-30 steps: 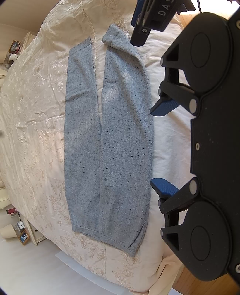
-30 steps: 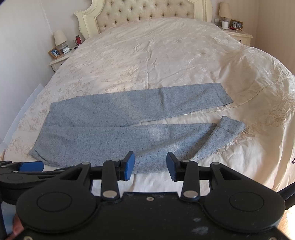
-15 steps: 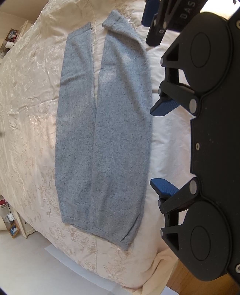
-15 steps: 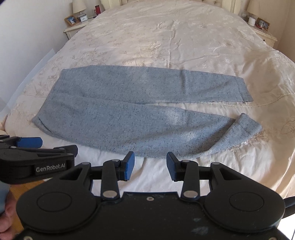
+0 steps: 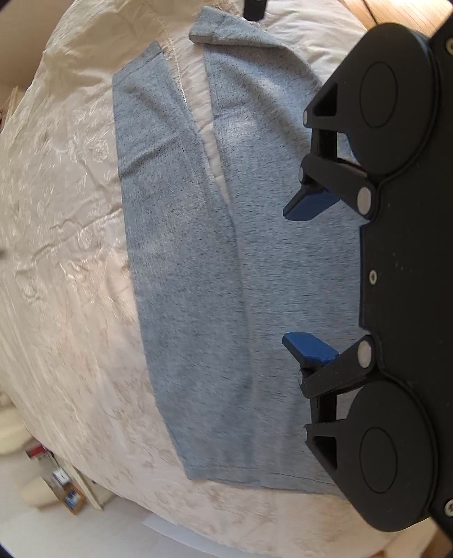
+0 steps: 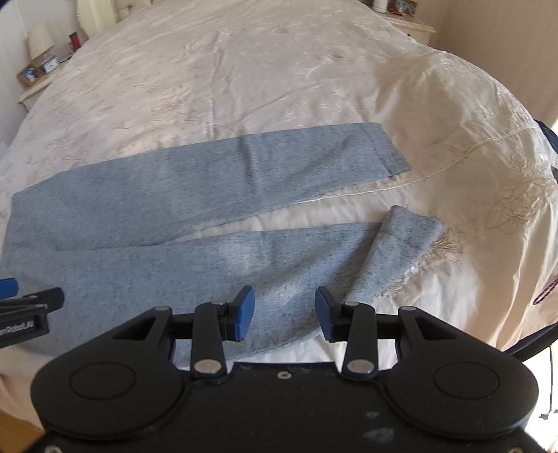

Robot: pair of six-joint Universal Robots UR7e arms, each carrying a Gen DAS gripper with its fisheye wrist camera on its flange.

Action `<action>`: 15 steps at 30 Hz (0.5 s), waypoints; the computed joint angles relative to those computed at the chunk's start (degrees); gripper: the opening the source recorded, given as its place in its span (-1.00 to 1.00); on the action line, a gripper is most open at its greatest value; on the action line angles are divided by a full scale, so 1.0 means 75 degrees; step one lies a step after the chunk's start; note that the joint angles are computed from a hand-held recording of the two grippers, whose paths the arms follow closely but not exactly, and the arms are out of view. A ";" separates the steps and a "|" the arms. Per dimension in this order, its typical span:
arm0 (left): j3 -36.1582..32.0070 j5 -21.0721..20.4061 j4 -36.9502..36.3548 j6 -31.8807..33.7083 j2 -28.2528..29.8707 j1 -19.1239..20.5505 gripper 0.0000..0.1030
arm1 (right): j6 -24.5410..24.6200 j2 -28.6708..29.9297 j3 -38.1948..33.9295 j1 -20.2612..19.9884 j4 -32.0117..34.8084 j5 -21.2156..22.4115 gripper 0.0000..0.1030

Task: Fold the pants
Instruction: 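Move the right gripper to the cuff of one pant leg and close on it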

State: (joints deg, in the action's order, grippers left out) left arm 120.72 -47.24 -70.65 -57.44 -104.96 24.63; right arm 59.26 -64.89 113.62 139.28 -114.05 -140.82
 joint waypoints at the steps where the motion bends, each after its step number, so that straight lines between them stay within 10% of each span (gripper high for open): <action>1: 0.0023 0.0073 -0.0208 0.0339 0.0047 0.0128 0.42 | 0.0246 0.0013 -0.0023 -0.0127 0.0137 -0.0075 -0.21; 11: 0.0284 -0.0096 -0.1808 0.1977 0.0315 0.1061 0.33 | 0.2611 -0.0053 0.0451 -0.0751 0.0102 -0.1607 -0.21; 15: 0.0386 -0.0211 -0.1720 0.1720 0.0329 0.1072 0.27 | 0.2313 0.0067 0.0508 -0.1243 0.0346 -0.1755 -0.21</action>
State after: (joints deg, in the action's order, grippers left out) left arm 123.62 -48.83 -83.55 -44.54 -102.49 32.67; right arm 76.61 -64.38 117.43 129.96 -111.46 -153.98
